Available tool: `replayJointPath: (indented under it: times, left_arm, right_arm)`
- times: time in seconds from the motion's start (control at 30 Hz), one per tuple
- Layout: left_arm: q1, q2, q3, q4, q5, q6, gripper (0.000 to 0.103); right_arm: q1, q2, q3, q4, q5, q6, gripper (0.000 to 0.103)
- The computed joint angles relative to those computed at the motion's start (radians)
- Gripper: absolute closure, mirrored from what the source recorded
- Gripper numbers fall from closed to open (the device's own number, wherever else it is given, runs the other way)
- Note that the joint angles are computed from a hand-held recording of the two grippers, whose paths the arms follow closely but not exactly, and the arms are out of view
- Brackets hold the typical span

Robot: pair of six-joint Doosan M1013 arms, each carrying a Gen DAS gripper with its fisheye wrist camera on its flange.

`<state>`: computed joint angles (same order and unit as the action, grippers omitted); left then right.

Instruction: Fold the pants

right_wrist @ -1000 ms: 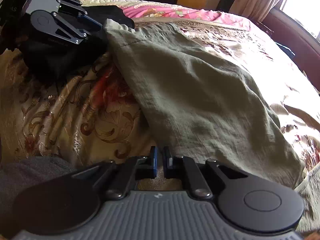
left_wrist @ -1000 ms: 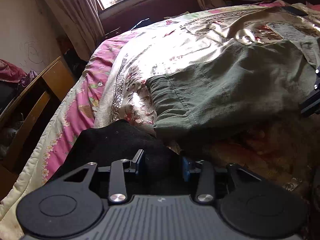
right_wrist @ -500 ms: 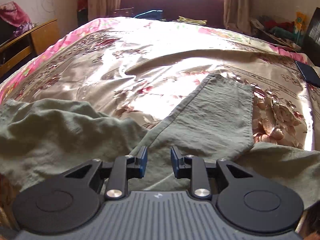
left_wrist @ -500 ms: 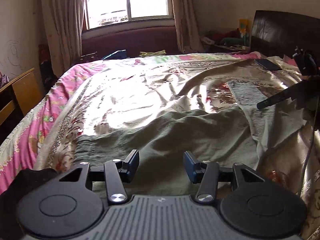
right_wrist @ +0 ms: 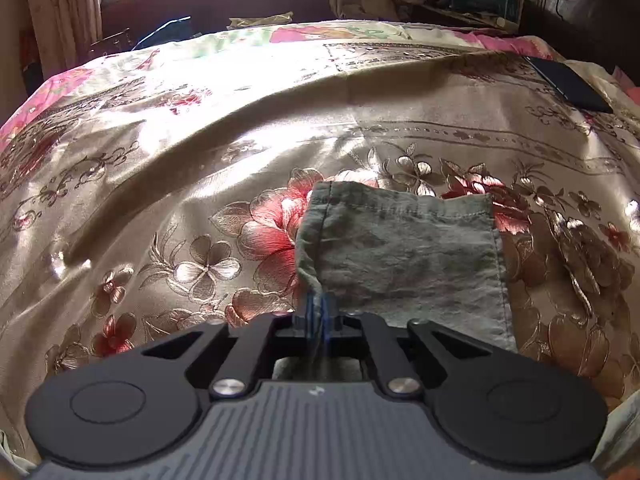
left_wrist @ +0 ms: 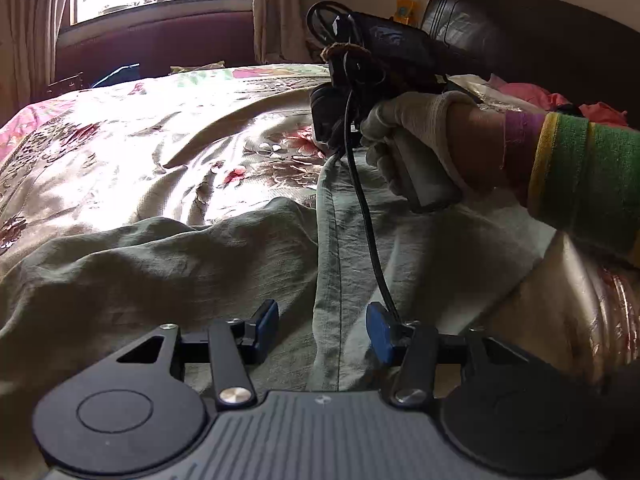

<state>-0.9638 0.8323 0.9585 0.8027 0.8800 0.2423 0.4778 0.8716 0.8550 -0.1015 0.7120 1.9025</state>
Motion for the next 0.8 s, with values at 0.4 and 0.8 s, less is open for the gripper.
replayJointPath:
  times: [0.4, 0.8]
  left_arm:
    - [-0.024, 0.044, -0.101, -0.007, 0.030, 0.076, 0.042]
    - [-0.031, 0.188, -0.368, -0.148, 0.180, 0.400, 0.042]
  right_arm:
    - [-0.188, -0.433, 0.683, 1.150, -0.548, -0.758, 0.101]
    - [-0.207, -0.432, 0.775, 0.176, -0.606, -0.013, 0.088]
